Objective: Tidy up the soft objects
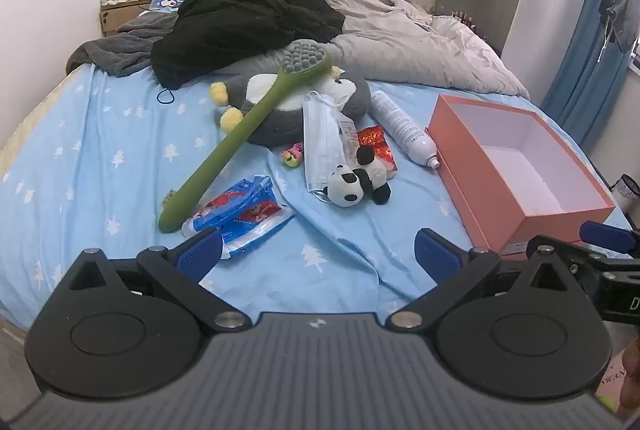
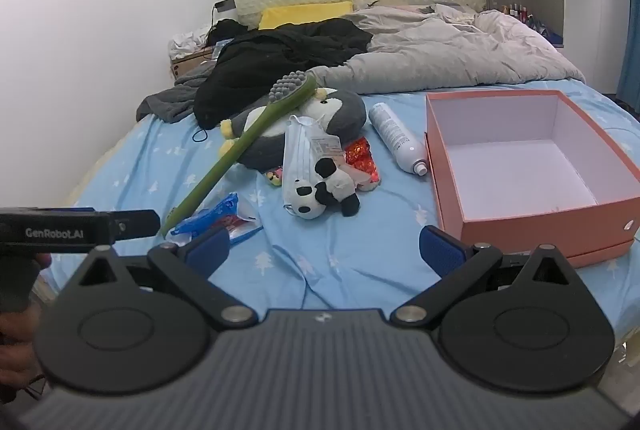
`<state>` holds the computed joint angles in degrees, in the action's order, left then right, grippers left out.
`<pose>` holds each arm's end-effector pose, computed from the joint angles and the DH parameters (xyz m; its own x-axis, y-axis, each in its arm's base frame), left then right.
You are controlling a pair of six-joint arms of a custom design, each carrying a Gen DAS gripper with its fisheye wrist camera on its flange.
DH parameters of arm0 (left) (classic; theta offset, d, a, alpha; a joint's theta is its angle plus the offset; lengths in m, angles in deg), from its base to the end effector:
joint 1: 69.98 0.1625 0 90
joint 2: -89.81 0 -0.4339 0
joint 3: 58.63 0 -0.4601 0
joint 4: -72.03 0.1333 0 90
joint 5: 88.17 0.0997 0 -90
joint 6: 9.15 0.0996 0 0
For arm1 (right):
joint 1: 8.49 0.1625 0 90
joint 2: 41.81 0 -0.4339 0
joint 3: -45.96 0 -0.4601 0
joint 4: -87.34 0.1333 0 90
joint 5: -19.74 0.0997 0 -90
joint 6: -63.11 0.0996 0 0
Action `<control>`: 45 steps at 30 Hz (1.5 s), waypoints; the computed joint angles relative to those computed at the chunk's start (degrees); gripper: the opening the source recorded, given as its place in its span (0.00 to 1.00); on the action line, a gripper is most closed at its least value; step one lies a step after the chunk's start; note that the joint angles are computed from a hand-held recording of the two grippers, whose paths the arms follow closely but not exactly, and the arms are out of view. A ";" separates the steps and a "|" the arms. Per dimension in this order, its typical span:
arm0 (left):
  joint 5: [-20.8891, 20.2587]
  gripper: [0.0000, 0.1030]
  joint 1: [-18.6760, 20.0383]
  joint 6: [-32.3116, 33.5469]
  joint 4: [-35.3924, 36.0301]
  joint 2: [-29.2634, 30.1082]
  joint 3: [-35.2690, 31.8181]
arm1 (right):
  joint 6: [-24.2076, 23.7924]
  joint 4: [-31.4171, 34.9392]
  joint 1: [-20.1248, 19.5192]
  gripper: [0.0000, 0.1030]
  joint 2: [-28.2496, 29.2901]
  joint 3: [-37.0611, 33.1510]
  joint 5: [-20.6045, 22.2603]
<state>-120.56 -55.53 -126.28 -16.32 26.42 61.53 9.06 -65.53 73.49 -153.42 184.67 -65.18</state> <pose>-0.3847 -0.3236 0.0527 -0.7080 -0.4347 -0.5565 0.2698 0.5618 -0.7820 0.0865 -0.4047 0.3341 -0.6749 -0.5989 0.4310 -0.7379 0.5427 -0.4013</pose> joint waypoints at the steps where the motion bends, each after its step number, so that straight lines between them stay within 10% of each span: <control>1: -0.01 1.00 0.01 0.01 -0.13 -0.01 0.02 | -0.41 -0.47 -0.27 1.00 0.00 0.19 0.64; 45: -0.27 1.00 0.26 2.31 -3.06 0.30 0.73 | -0.55 -1.21 -0.59 1.00 -0.83 1.46 0.30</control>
